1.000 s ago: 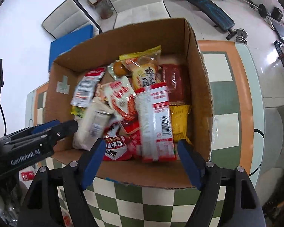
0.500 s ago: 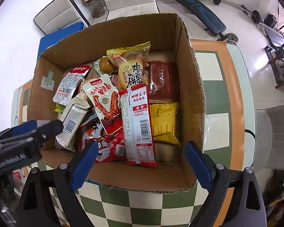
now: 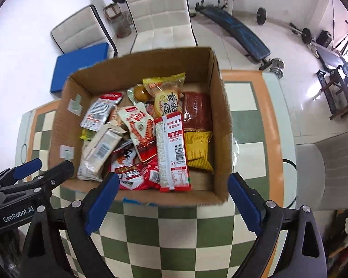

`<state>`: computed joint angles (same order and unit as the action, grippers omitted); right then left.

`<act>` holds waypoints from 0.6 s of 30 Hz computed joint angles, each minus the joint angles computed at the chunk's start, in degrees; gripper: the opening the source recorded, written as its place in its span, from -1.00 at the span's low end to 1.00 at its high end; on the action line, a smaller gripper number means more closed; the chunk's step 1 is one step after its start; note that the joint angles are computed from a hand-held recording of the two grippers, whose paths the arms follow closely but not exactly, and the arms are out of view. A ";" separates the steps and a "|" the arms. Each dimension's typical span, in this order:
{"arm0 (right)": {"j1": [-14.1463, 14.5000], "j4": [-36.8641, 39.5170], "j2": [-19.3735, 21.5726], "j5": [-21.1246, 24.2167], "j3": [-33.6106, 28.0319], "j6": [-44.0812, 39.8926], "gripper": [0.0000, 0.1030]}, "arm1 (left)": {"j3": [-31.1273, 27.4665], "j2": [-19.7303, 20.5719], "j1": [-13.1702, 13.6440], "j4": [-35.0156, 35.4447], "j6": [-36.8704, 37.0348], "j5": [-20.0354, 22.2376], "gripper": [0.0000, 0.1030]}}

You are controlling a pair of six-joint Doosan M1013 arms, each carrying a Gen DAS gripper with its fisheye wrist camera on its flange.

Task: Organize snacks

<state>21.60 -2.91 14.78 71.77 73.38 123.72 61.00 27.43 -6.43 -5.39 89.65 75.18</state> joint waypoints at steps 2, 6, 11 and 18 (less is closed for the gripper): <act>0.79 -1.30 -1.24 -0.44 0.43 0.81 0.87 | 1.55 -1.94 0.09 0.32 0.08 -1.39 0.84; 2.53 -2.88 -4.29 -1.44 1.70 2.18 0.88 | 4.60 -5.75 0.36 0.47 0.27 -4.20 0.84; 4.86 -5.63 -7.56 -2.05 2.87 4.05 0.88 | 7.42 -9.97 0.91 -0.79 0.36 -6.27 0.84; 8.85 -10.34 -12.50 -2.53 4.24 7.99 0.88 | 10.81 -15.50 0.66 0.03 -0.28 -8.89 0.84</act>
<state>30.45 -13.25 2.28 69.24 77.62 131.71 71.81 11.93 -5.77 -5.36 89.36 66.30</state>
